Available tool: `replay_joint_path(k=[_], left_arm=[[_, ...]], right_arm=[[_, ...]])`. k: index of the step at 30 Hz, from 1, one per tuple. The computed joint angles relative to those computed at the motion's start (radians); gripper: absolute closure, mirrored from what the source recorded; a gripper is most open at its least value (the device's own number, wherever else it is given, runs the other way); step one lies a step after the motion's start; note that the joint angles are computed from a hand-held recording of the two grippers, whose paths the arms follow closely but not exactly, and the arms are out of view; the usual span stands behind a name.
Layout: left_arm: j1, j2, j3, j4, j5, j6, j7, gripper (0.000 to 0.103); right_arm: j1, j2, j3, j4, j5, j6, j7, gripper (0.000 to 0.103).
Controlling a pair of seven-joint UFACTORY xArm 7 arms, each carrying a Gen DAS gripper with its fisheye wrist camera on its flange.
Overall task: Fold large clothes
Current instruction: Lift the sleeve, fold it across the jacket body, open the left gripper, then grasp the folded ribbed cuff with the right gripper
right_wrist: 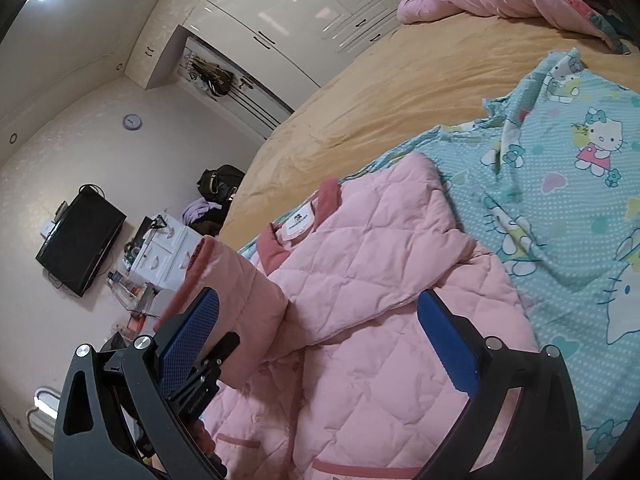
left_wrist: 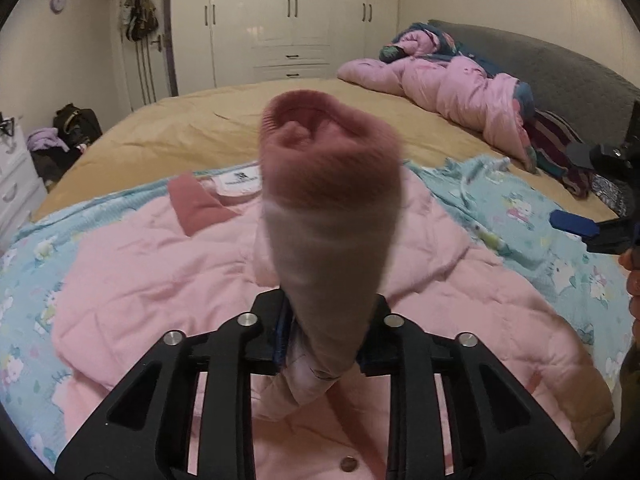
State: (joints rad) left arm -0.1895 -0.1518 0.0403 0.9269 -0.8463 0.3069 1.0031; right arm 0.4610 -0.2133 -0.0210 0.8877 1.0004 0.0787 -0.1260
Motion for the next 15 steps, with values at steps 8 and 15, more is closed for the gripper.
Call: replay_joint_path(k=[8, 15], left_arm=[[-0.002, -0.034, -0.032, -0.065, 0.135, 0.061, -0.063, 0.019], [-0.034, -0.133, 0.032, -0.105, 0.120, 0.170, -0.042, 0.009]], right_arm=[[-0.009, 0.011, 0.003, -0.003, 0.003, 0.019, 0.011, 0.004], [-0.025, 0.063, 0.033, 0.041, 0.073, 0.065, -0.038, 0.004]])
